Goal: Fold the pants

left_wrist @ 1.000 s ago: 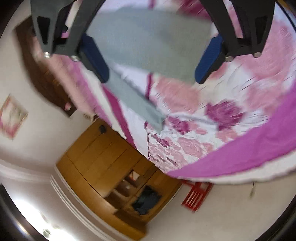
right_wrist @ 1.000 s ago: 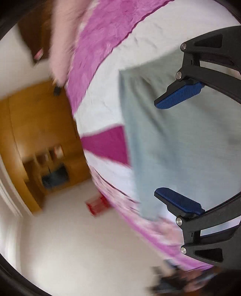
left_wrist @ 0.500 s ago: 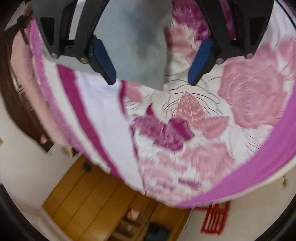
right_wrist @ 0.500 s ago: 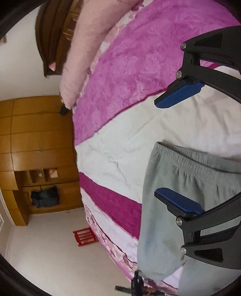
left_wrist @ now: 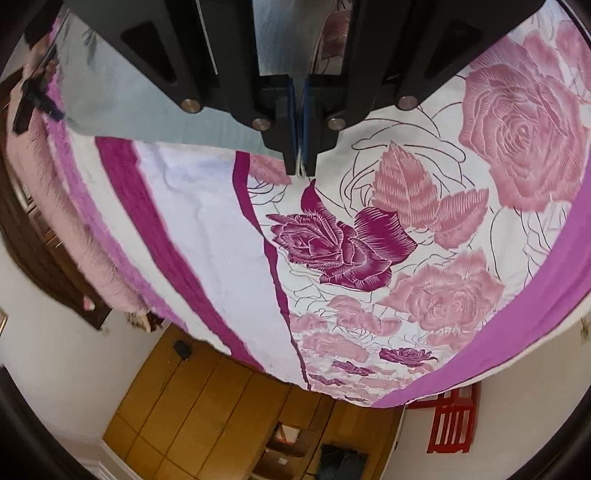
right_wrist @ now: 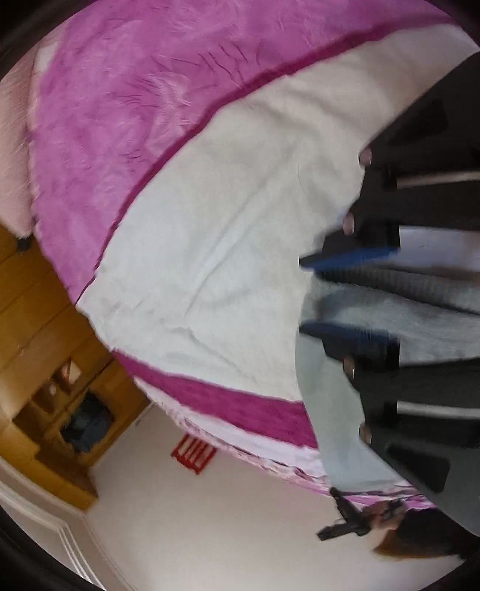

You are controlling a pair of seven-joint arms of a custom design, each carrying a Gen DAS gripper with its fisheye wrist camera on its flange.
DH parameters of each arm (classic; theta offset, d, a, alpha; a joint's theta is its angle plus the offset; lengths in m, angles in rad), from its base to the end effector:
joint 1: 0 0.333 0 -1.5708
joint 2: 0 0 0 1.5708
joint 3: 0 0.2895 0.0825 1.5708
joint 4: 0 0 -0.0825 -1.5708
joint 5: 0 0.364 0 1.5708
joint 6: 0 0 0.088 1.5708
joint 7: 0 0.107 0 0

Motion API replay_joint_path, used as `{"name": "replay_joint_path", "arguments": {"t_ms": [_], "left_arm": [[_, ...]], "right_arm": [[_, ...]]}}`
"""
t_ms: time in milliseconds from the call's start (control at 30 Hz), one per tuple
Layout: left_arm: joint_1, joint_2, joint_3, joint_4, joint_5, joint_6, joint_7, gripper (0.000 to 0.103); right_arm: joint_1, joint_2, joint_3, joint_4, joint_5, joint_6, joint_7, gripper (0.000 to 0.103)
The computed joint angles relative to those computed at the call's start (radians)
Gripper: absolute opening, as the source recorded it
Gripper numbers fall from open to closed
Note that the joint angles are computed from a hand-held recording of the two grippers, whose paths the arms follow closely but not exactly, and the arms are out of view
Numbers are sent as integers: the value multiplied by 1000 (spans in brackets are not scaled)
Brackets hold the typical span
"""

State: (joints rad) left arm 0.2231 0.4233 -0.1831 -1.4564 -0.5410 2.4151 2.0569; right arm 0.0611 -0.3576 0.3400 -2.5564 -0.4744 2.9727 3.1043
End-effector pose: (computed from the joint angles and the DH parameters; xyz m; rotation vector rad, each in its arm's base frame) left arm 0.6939 0.0478 0.4887 -1.8604 2.0507 -1.0383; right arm 0.4051 0.2114 0.4517 -1.0320 2.1272 -0.2897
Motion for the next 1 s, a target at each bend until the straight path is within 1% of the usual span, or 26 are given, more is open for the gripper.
{"name": "replay_joint_path", "arguments": {"t_ms": [33, 67, 100, 133, 167, 200, 233, 300, 333, 400, 467, 567, 600, 667, 700, 767, 833, 967, 1000], "left_arm": [[-20, 11, 15, 19, 44, -6, -29, 3], [-34, 18, 23, 29, 77, -8, -47, 3], [-43, 19, 28, 32, 106, -8, -58, 3], [-50, 18, 31, 29, 127, -1, -68, 3], [-51, 15, 30, 22, 134, 7, -73, 3], [-52, 13, 30, 18, 139, 14, -88, 3], [-56, 11, 34, 15, 146, 23, -114, 3], [-48, 1, 27, 2, 135, 34, -135, 3], [-40, -16, 19, -20, 118, 55, -127, 3], [-16, -71, -5, -90, 54, 108, -72, 2], [-2, -119, -14, -140, -11, 129, -28, 2], [4, -225, -2, -239, -94, 144, 53, 2], [-3, -254, 9, -263, -102, 144, 72, 2], [-13, -328, 29, -326, -147, 143, 137, 2], [-14, -378, 40, -369, -194, 141, 191, 2], [-33, -453, 66, -434, -260, 149, 272, 2], [-57, -532, 96, -498, -317, 159, 353, 2], [-94, -651, 168, -572, -345, 116, 370, 2], [-103, -673, 185, -587, -347, 113, 373, 2]], "right_arm": [[24, 17, -16, 20, 20, -44, -29, 16], [24, 24, -11, 29, 22, -63, -31, 10], [-10, 13, 23, 31, -34, -77, 34, 3], [-18, -5, 30, 24, -56, -83, 68, 3], [-20, -21, 28, 12, -73, -62, 91, 3], [-37, -47, 44, 1, -102, -46, 122, 3], [-64, -81, 73, -7, -135, -42, 159, 3], [-93, -136, 96, -24, -166, -15, 194, 3], [-104, -161, 107, -32, -165, -3, 210, 3], [-109, -216, 124, -53, -141, 21, 229, 3], [-118, -263, 159, -62, -115, 15, 236, 2], [-102, -345, 206, -72, -80, -29, 234, 2], [-88, -375, 218, -78, -60, -47, 243, 2], [-59, -413, 217, -95, -25, -52, 251, 2], [-49, -430, 217, -100, -11, -56, 249, 2], [-18, -478, 216, -113, 23, -85, 251, 2], [-2, -526, 222, -127, 51, -97, 267, 2], [33, -597, 243, -151, 106, -123, 311, 2], [46, -605, 246, -150, 117, -142, 314, 2]]}}
